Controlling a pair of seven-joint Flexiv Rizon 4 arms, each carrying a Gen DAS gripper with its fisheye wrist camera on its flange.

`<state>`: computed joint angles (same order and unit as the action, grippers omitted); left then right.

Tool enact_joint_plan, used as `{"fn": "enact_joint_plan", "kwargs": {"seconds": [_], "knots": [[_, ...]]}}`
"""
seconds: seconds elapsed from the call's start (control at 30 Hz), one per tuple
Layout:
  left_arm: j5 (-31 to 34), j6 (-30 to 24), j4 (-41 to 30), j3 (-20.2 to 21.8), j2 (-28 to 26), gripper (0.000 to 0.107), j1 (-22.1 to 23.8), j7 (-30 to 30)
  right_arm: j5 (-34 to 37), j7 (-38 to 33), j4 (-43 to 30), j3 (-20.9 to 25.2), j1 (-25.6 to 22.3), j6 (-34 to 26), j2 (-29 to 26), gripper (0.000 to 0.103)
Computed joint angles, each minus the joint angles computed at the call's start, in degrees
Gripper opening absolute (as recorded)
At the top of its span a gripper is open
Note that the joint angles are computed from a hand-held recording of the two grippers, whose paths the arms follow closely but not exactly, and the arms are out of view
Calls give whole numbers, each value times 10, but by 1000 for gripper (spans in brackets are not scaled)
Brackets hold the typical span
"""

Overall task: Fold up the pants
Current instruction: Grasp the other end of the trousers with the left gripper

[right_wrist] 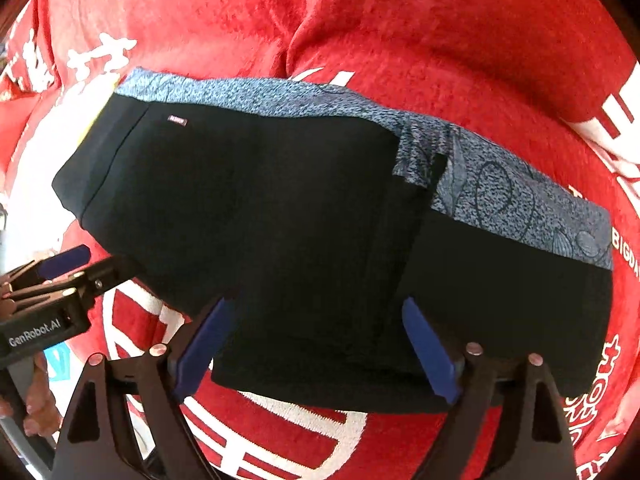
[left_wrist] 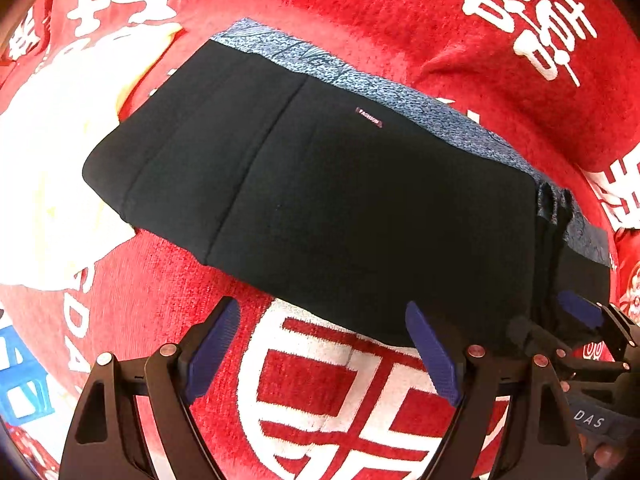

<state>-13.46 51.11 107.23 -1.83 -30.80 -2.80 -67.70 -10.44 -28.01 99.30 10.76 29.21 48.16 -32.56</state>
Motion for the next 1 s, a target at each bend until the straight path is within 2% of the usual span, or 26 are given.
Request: {"fn": "enact_joint_plan", "kwargs": {"seconds": [0.23,0.4,0.47,0.53,0.67,0.77,1.0], "knots": [[-14,0,9,5,1,86,15,-10,-5,-1,-13,-2,5,-19,-7,96],[0,-8,5,18,-3,86,19,-26,-10,-6,-20,-4,7,-25,-13,96],[-6,9,12,15,-1,86,26,-24,-9,-8,-24,-4,6,-26,-16,96],[-34,35,20,4,0,86,43,-18,-7,-6,-25,-4,5,-25,-16,96],[-114,47,20,-24,-13,86,83,-10,-7,-4,-31,-5,7,-29,-20,96],[-188,66,30,-61,-19,86,116,36,-9,-6,-35,-5,9,-37,-22,96],[-315,43,39,-94,-23,86,147,126,-7,-8,-41,-5,9,-47,-24,96]]}}
